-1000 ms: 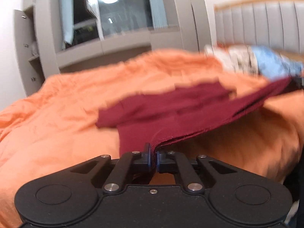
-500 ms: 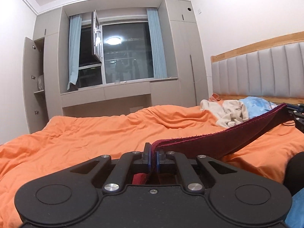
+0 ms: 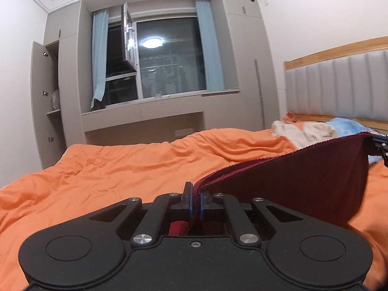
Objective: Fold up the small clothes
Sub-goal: 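Lift the hem with both grippers and carry it over toward the collar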
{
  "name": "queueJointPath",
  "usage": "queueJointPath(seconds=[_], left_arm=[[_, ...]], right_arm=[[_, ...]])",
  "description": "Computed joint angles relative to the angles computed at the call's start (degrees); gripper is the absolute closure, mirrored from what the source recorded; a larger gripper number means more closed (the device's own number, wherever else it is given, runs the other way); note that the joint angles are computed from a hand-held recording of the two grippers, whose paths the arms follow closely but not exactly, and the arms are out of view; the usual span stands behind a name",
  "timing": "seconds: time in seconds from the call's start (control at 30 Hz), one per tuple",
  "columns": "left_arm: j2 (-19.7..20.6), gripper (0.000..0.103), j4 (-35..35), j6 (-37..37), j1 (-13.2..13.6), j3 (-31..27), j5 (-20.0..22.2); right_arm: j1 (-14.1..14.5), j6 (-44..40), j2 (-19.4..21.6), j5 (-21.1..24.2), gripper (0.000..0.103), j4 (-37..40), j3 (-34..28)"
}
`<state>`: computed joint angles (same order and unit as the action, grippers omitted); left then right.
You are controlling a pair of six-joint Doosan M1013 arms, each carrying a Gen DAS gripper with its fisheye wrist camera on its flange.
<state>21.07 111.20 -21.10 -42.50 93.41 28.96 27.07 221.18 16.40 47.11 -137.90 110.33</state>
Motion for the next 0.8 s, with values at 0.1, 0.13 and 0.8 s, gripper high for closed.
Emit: queueJointPath(seconds=[0.1, 0.13, 0.8], left_arm=[[3.4, 0.097, -5.1, 5.5, 1.4, -5.2, -0.4], [4.7, 0.097, -7.3, 8.0, 1.8, -7.0, -0.5], [24.9, 0.097, -58.6, 56.2, 8.2, -35.8, 3.8]], right_arm=[[-2.1, -0.8, 3.0, -3.2, 0.097, -1.1, -4.4], [-2.9, -0.6, 3.9, -5.0, 0.097, -1.8, -5.8], [-8.8, -34.3, 19.8, -29.4, 0.097, 28.9, -29.5]])
